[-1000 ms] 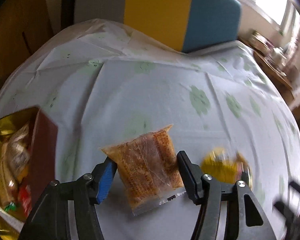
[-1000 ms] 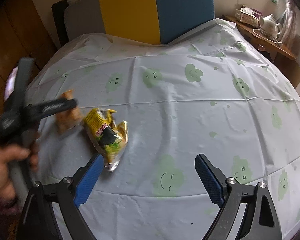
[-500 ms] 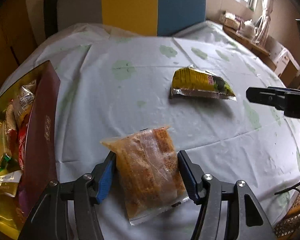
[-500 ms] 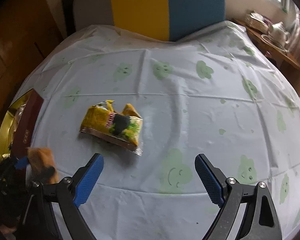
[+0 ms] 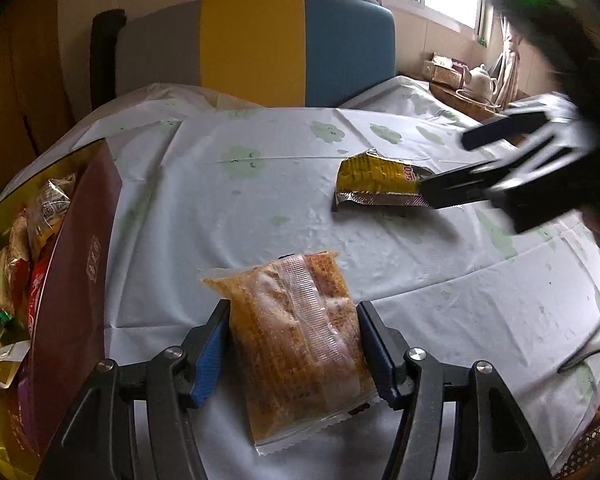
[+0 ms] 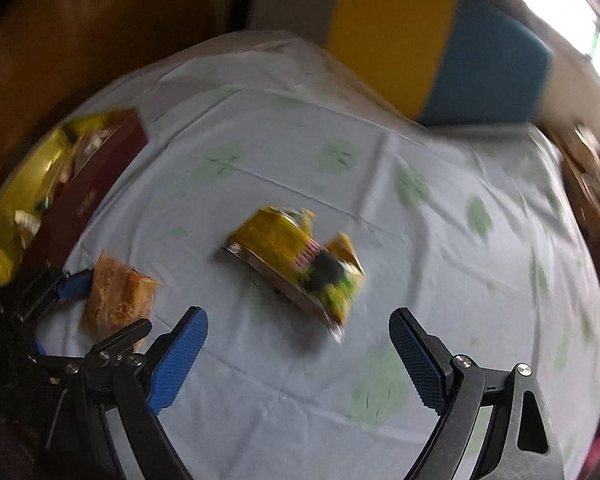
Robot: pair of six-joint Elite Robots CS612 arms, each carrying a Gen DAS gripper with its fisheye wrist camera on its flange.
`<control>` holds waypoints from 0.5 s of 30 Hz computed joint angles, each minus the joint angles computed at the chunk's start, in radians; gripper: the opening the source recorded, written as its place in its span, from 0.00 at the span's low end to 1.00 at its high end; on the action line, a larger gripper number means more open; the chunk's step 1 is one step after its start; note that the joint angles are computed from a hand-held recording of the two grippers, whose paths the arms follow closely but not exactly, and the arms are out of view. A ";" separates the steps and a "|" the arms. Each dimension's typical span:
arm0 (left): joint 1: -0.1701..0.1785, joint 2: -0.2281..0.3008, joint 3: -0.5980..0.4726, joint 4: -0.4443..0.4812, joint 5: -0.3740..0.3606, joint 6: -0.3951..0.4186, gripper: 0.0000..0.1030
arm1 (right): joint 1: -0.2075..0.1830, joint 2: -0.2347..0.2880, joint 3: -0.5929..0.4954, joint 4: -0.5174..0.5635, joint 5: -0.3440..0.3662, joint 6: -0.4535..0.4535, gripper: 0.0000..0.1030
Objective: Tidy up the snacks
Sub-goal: 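Hold the bread packet in the left tool while the right tool grasps the yellow packet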
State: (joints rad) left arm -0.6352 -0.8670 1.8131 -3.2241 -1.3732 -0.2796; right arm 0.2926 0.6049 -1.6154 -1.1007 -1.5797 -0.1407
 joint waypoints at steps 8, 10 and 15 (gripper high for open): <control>0.001 0.003 0.009 -0.031 -0.008 -0.008 0.61 | 0.030 -0.049 0.180 -0.023 -0.121 -0.180 0.74; 0.000 0.001 0.013 -0.036 -0.007 -0.009 0.61 | 0.029 -0.062 0.202 0.016 -0.111 -0.144 0.57; 0.000 0.001 0.014 -0.039 -0.007 -0.010 0.61 | 0.000 -0.063 0.142 0.140 0.034 0.009 0.50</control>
